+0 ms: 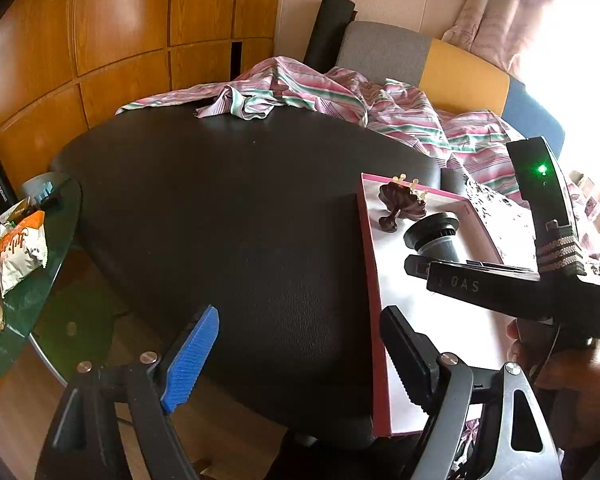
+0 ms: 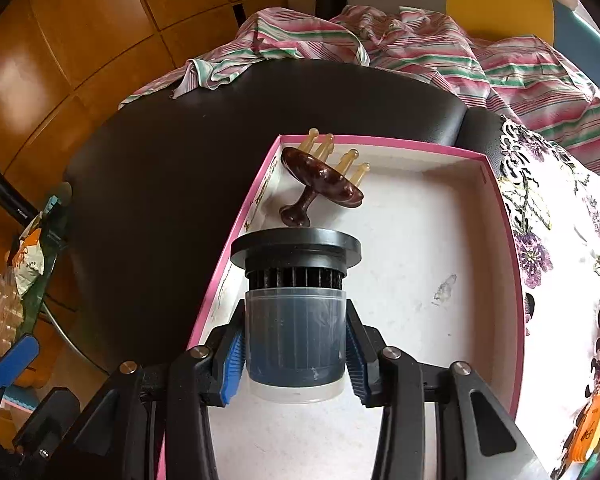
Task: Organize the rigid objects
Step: 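Carry the black-lidded clear cup into the tray and release with the right tool, then move the left tool back to the toys and approach the green-white plug device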
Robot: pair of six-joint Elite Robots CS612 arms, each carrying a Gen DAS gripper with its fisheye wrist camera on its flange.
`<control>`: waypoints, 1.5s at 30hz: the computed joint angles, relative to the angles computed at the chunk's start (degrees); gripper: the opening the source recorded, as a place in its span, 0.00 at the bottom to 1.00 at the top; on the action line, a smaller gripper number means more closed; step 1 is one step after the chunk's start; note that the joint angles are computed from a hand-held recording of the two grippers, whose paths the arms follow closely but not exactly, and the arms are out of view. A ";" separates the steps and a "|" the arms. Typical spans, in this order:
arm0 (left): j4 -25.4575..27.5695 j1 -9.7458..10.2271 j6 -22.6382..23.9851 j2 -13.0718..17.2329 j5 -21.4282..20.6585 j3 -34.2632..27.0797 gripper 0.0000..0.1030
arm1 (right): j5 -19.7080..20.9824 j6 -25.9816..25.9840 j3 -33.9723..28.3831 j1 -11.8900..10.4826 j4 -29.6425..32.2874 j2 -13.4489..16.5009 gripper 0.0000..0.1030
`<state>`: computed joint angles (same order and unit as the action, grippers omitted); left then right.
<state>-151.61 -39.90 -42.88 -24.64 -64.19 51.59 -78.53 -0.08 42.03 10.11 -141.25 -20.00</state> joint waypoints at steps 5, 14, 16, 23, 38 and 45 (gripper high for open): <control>0.26 -0.03 -0.27 0.02 -0.07 -0.06 0.81 | -0.69 1.50 -1.58 0.17 0.88 0.83 0.41; 1.05 0.16 -1.07 0.17 -0.41 -0.05 0.81 | -0.80 4.15 -7.12 0.65 4.60 4.00 0.42; 1.09 0.20 -1.31 0.11 -0.41 0.11 0.81 | -0.18 4.26 -7.45 0.63 4.63 4.20 0.43; 0.96 0.26 -1.18 0.03 -0.50 0.25 0.81 | 1.76 4.19 -4.33 0.30 3.40 2.58 0.44; -0.09 -0.28 0.55 -0.55 1.12 0.81 0.81 | 0.24 2.81 7.87 -0.28 -7.91 -3.84 0.45; -0.10 -0.55 1.60 -0.48 1.05 0.57 0.81 | -0.75 2.47 12.23 -0.77 -11.88 -6.03 0.46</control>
